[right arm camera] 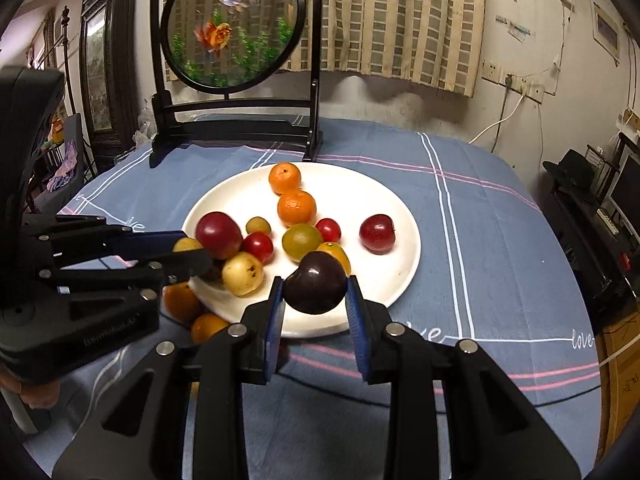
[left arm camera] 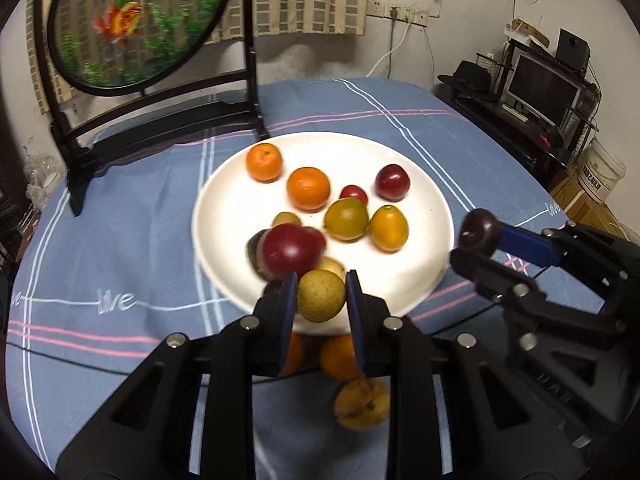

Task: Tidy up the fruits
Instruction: 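Place the yellow-green fruit on the plate with the left tool while the right tool places the dark plum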

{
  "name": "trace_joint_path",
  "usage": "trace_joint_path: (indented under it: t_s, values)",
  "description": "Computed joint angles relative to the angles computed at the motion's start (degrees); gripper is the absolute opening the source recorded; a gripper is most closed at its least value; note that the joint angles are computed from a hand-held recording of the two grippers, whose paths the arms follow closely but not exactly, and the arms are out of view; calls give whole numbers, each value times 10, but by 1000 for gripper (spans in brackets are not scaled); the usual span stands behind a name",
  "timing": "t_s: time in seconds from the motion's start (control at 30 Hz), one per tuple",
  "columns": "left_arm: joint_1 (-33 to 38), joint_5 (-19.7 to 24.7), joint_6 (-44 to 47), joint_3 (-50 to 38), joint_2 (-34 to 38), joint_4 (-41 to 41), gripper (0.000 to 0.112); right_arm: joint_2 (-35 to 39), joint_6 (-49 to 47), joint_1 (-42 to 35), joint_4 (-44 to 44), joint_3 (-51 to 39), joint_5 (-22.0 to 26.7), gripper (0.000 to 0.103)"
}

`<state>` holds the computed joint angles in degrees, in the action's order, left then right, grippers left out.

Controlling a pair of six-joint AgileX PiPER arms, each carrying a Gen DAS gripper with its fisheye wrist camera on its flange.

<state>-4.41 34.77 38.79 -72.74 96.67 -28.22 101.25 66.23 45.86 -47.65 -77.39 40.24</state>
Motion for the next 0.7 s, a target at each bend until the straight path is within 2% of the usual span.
trace_joint_path:
  t_s: [0.27,0.33,0.37,0.4,0.43,0.5,0.7]
  values:
    - [-36,-3,-80,-88,75,61,26,48,-45,-31,8,-34,0,31]
    - [-42,3,-112,-119,101,88,26,59,-52,-38,9,-40,-3,36]
    - [-45,7,-124,-133,112,98,37,63,-45,-37,0,-40,-1,42]
    - [-47,7,-138,-139,118,111,55,66,-32,-35,-18,-40,3,48]
    - [-51,-6,-155,-137,117,126,61,67,-23,-33,-29,-39,5,50]
    - [-50,-24,-140,-121,106,111,64,64,-20,-35,-29,-33,1,52]
    - [-44,-32,-105,-83,68,84,72,42,-26,-35,-12,-18,-5,52]
